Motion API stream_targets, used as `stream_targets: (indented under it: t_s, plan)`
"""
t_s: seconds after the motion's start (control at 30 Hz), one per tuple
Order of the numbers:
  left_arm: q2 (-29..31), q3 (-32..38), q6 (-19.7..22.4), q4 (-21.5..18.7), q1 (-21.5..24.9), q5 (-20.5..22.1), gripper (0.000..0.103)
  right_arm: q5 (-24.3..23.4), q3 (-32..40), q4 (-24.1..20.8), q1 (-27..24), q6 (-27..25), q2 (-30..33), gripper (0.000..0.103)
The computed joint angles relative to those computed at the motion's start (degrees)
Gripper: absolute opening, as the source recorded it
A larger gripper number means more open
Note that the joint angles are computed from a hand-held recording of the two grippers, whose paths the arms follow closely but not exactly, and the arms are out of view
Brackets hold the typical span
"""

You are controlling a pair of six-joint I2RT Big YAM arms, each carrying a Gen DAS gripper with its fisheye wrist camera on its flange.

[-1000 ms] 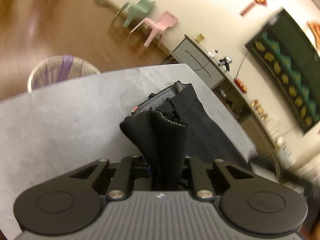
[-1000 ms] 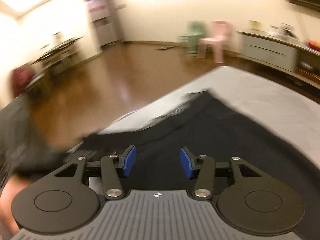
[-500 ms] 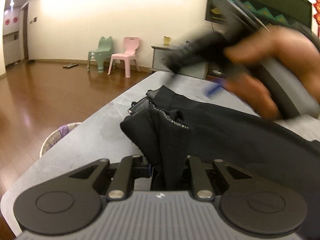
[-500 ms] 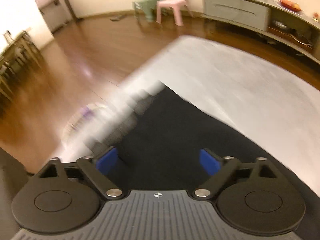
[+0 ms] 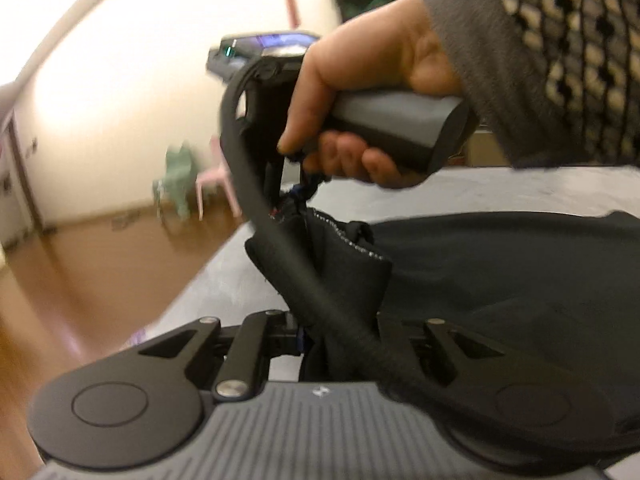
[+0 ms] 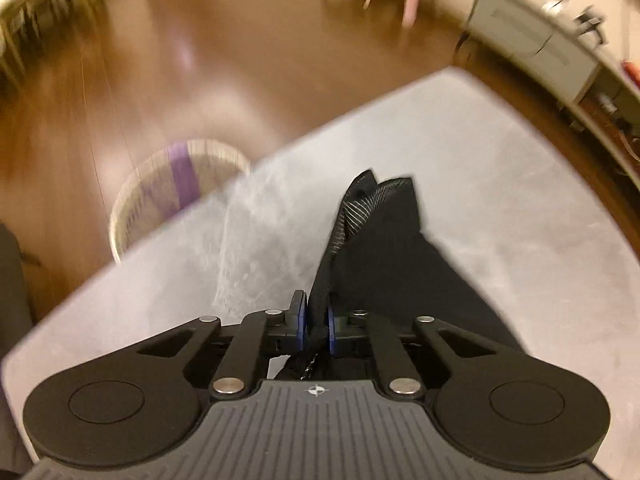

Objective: Fold clothes
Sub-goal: 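Fold the trousers leg over with the right gripper while the left gripper holds the waistband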

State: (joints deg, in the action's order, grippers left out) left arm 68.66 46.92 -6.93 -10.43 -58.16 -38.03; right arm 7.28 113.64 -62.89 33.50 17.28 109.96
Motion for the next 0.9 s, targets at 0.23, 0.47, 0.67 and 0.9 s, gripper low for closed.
stream_targets:
  t_s: [0.23,0.47,0.67,0.9]
  plan:
    - [0.22,-0.99,6.03,5.77,-10.27,3.62,0.013,0.72,-37.88,18.76,-6.21,10.86,-32.61,0.008]
    - [5.00,2.45,2.94,-1.25,-13.75,14.87,0.019,-3.18,-63.53,25.03,-15.91,21.61,-47.60,0.005]
    - [3.11,0.93,3.46,-1.11,-11.74,27.69,0.035,-1.45,-70.40,30.43,-16.86,21.06,-51.07,0.005]
    - [-5.51,-4.75,3.47,2.58,-1.20,45.66,0.034,5.53,-68.07,28.17,-14.93,15.56,-47.93,0.005]
